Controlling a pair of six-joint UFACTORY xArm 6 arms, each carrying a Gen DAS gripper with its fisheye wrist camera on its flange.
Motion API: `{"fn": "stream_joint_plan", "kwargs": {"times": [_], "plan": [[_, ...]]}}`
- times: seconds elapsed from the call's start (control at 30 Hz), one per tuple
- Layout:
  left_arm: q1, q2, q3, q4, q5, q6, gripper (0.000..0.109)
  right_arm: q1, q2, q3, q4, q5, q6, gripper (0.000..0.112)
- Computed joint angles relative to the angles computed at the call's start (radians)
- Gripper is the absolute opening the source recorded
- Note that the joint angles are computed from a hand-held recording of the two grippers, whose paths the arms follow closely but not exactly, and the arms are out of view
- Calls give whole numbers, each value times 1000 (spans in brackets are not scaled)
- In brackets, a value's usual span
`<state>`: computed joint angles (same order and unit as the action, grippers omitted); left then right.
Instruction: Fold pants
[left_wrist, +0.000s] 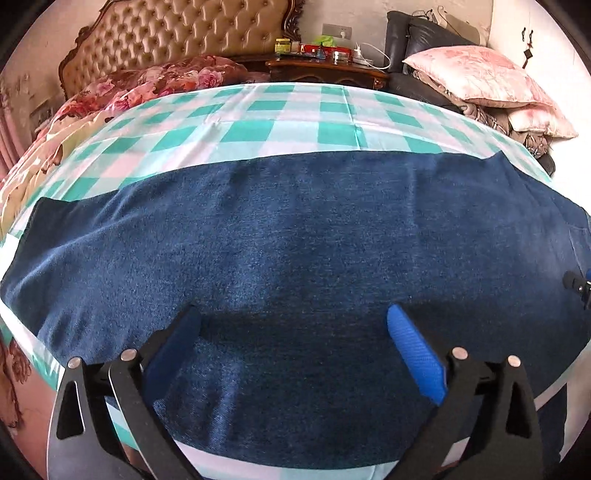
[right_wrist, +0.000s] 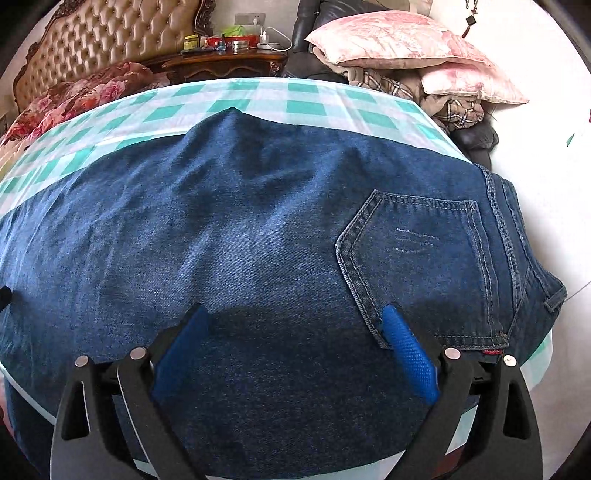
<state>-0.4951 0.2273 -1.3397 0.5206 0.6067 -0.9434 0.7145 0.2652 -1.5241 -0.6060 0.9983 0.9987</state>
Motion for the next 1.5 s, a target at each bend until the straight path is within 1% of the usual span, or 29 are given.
{"fn": "stream_joint_plan", "kwargs": {"times": [0.1,0.2,0.27,0.43,0.47,0.5,0.53,0.57,0.6,0.63,0.67,0.73,0.8,0.83,0.87,0.9,0.93,0.97,1.0,1.07,1.13,1.17,1.23,1.27,1.3,1.33,1.4,1.43,1.5], "plan": [[-4,7,-10,12,11,-18,101,2,0,-1,-2,2,3,92],[-4,7,-6,40,1,-23,102,2,0,0,-4,2,5,92],[-10,7,-10,77,19,-45,102,5,0,0,-11,6,9,92],[1,0,-7,18,26,-31,102,2,-7,12,-5,-5,43,92],[1,-2,-10,38,39,-51,99,1,-8,13,-4,-7,39,92],[2,-8,-8,59,49,-71,91,-1,-9,12,3,-7,24,92],[6,-19,0,74,54,-83,87,-1,-14,16,8,-2,29,92],[17,-47,25,98,56,-111,85,4,-14,2,-19,46,75,92],[31,-75,54,122,54,-145,84,8,-18,1,-40,56,120,87],[51,-112,94,145,43,-184,84,7,-29,12,-44,24,142,86],[83,-166,152,171,29,-232,81,9,-25,4,-32,-17,127,86],[141,-250,239,198,20,-295,73,25,11,-49,-15,-51,68,86],[240,-359,364,173,-36,-339,56,41,60,-114,28,-102,-7,83],[276,-395,405,156,-58,-347,54,50,89,-152,51,-118,-37,82],[342,-452,475,124,-100,-351,53,65,136,-214,83,-124,-82,77],[374,-478,505,109,-116,-345,52,73,166,-255,102,-120,-110,72],[409,-503,534,90,-127,-330,52,83,205,-308,126,-112,-144,71],[447,-527,569,45,-153,-293,51,97,260,-383,156,-96,-192,67],[484,-543,604,-25,-202,-234,48,107,293,-428,166,-82,-213,60],[525,-547,632,-109,-248,-145,47,124,379,-552,205,-35,-283,54],[542,-533,633,-158,-274,-81,47,135,442,-645,217,8,-305,53],[550,-523,630,-186,-286,-47,47,140,484,-711,218,49,-318,51],[555,-495,632,-320,-341,83,47,145,519,-758,215,89,-331,51],[554,-480,624,-356,-345,123,43,149,513,-743,187,82,-322,54],[552,-469,613,-350,-339,133,37,153,510,-737,167,86,-324,55],[552,-460,607,-373,-340,169,35,156,516,-748,158,97,-328,55],[555,-437,588,-386,-338,205,26,159,514,-747,147,112,-319,58],[558,-431,584,-406,-341,234,25,162,530,-778,146,135,-324,58],[563,-418,580,-506,-361,329,24,173,590,-894,143,180,-354,58]]}}
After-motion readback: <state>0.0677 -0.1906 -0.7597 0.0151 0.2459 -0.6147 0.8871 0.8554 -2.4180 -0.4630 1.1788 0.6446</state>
